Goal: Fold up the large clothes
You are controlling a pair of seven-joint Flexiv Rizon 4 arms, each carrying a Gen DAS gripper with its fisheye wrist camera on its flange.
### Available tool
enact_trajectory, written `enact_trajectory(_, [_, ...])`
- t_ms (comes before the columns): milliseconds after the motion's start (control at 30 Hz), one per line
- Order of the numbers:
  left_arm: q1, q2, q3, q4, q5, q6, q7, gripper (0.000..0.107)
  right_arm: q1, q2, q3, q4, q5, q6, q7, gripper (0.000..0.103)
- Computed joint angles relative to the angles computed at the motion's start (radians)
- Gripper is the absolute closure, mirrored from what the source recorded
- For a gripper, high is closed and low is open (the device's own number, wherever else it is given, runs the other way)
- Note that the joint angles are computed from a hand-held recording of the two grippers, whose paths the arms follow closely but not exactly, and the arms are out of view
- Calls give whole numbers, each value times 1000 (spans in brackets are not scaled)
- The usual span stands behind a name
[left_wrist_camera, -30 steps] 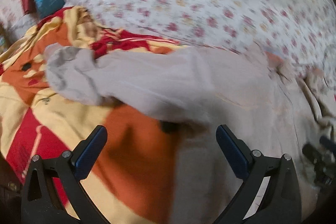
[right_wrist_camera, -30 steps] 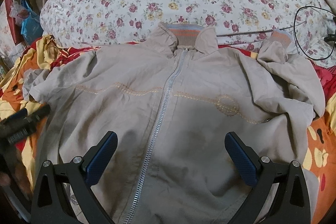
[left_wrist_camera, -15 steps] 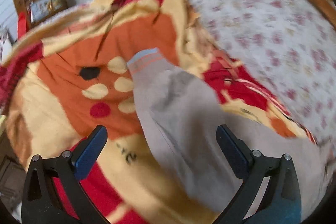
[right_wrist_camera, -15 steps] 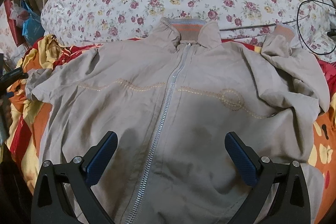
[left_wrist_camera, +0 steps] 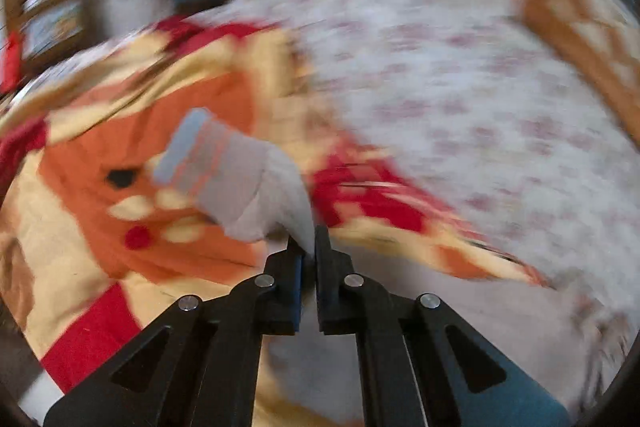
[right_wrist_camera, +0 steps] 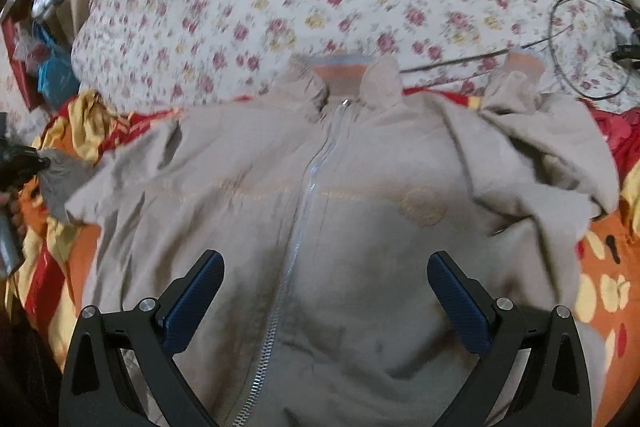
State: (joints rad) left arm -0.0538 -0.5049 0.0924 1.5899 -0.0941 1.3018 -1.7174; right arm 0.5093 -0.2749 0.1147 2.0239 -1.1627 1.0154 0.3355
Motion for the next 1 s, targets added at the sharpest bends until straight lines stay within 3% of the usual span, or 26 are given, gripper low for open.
enact_trajectory(167, [59,99,-311,120,-182,68,314,104,-15,58,2,37,-46,-35,72,1])
enact_trajectory(233, [51,102,-383,124,-251,34,393,104,-27,86,10,58,-68,-57,106,1])
enact_trajectory(400, [-148,12,-306,25,-204,-60,362,104,-70,140,38,102,-15,-94,130,0])
enact_trajectory(533, [-224,-39,-277,8,-187,-114,354,103,-95,158,52,129,43,-99,130,0])
enact_trajectory(633, [-272,-69,-225,-23,-126,-187,332,91,-105,161,55,134,77,-96,122,1])
enact_trajectory(667, [-264,-58,-228,-5,-123,-196,346,88,-103,161,57,134,84,-102,122,1])
enact_trajectory(733, [-234,-31,-250,26,-148,-206,385,62,-100,160,61,133,94,-110,123,0])
enact_trajectory(767, [-206,-1,-271,59,-180,-203,418,55,-100,161,61,134,93,-107,128,0])
enact_trajectory(833, [-128,72,-345,171,-299,-129,538,37,-105,156,57,136,89,-75,139,0])
enact_trajectory(867, [-96,119,-366,232,-350,-84,606,34,-111,148,52,133,92,-43,140,0])
enact_trajectory(933, [-92,182,-335,307,-369,-23,660,28,-115,139,46,126,96,-6,138,0])
enact_trajectory(1000, [-130,210,-236,346,-284,51,604,28,-117,121,36,103,106,22,120,0])
